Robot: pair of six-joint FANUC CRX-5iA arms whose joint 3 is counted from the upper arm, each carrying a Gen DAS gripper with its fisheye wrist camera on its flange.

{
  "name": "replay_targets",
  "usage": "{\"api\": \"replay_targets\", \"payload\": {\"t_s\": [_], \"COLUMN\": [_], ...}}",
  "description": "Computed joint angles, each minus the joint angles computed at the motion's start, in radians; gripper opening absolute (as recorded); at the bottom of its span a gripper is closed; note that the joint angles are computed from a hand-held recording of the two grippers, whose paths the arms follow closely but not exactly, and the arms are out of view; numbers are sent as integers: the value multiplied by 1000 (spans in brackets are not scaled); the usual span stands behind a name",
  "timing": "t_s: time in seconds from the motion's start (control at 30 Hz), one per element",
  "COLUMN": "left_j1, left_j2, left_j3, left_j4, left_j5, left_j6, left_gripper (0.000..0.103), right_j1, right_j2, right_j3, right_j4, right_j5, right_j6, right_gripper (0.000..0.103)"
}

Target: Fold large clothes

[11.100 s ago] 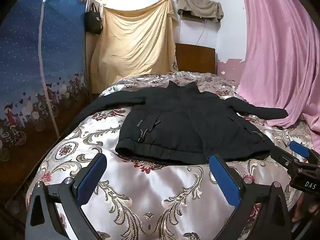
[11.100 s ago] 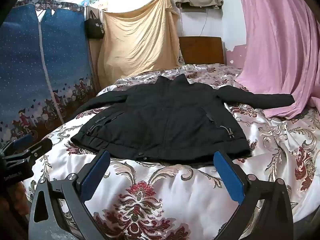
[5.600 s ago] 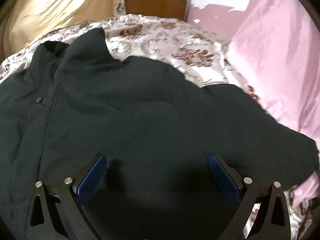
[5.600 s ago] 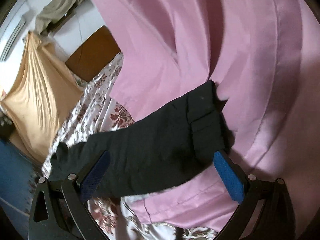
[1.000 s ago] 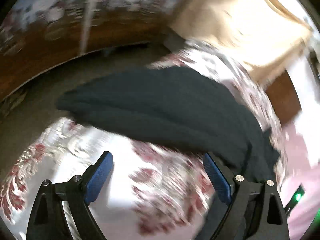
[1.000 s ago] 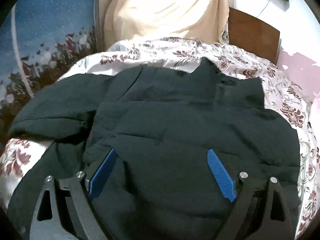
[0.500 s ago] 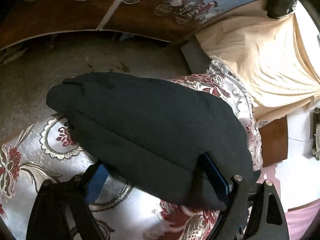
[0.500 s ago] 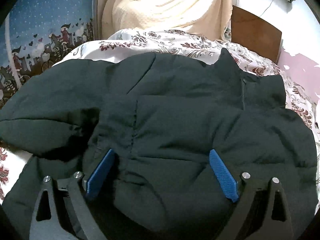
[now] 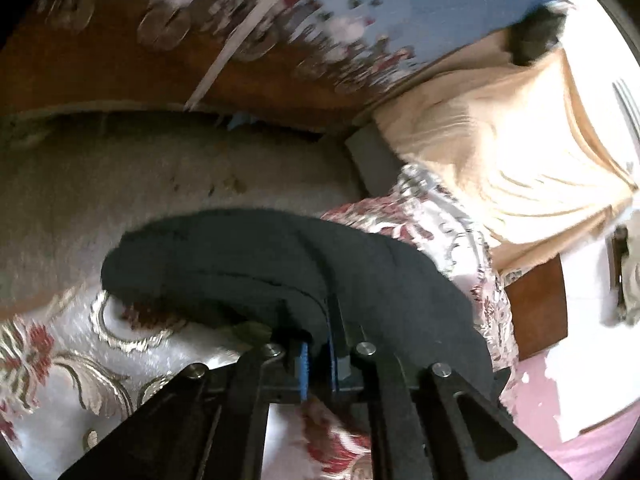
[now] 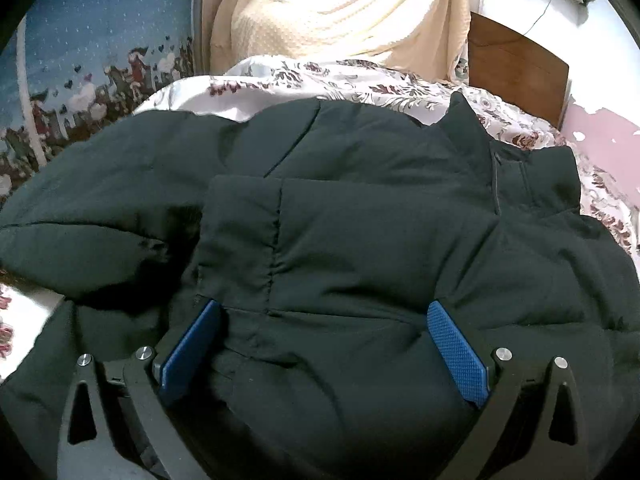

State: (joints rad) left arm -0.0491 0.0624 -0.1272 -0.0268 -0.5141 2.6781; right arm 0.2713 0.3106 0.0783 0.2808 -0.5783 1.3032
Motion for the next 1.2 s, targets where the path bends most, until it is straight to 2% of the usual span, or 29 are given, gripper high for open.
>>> {"api": "replay_targets", "payload": {"t_s": [0.1, 0.27, 0.37, 0.5, 0.63, 0.77, 0.97, 1.13, 1.2], "left_j1": [-44, -148, -220, -326, -394, -453, -524, -558, -568], "left_j2": [-19, -25, -3, 85, 193, 329, 509, 712, 761], "left_j3": [74, 231, 337, 522, 684, 846, 1000, 1207, 1260], "left_j4": [-144, -331, -417, -466, -398, -286, -109, 35, 63], "left_j5": [-39, -132, -181, -238, -264, -297, -324, -461, -517], "left_j6": [53, 54, 19, -136, -337, -529, -713, -818, -841], "left_gripper": [7, 7, 6, 6, 6, 6, 6, 8, 10], "right_j1": [-29, -70, -103, -167, -255, -354, -510, -622, -660], "right_j2": [-40, -104, -148, -201, -239, -258, -258, -227, -208], "right_j3": [19, 18, 10, 4, 12, 21, 32, 41, 55], "right_j4": [-142, -222, -266, -319, -371, -416, -482, -535, -569], "right_j5": [-5, -55, -89, -123, -147, -167, -200, -231, -252], "right_j6": [86, 134, 191, 251, 309, 350, 388, 414, 426], "right_gripper": [102, 102, 102, 102, 102, 102, 102, 102, 102]}}
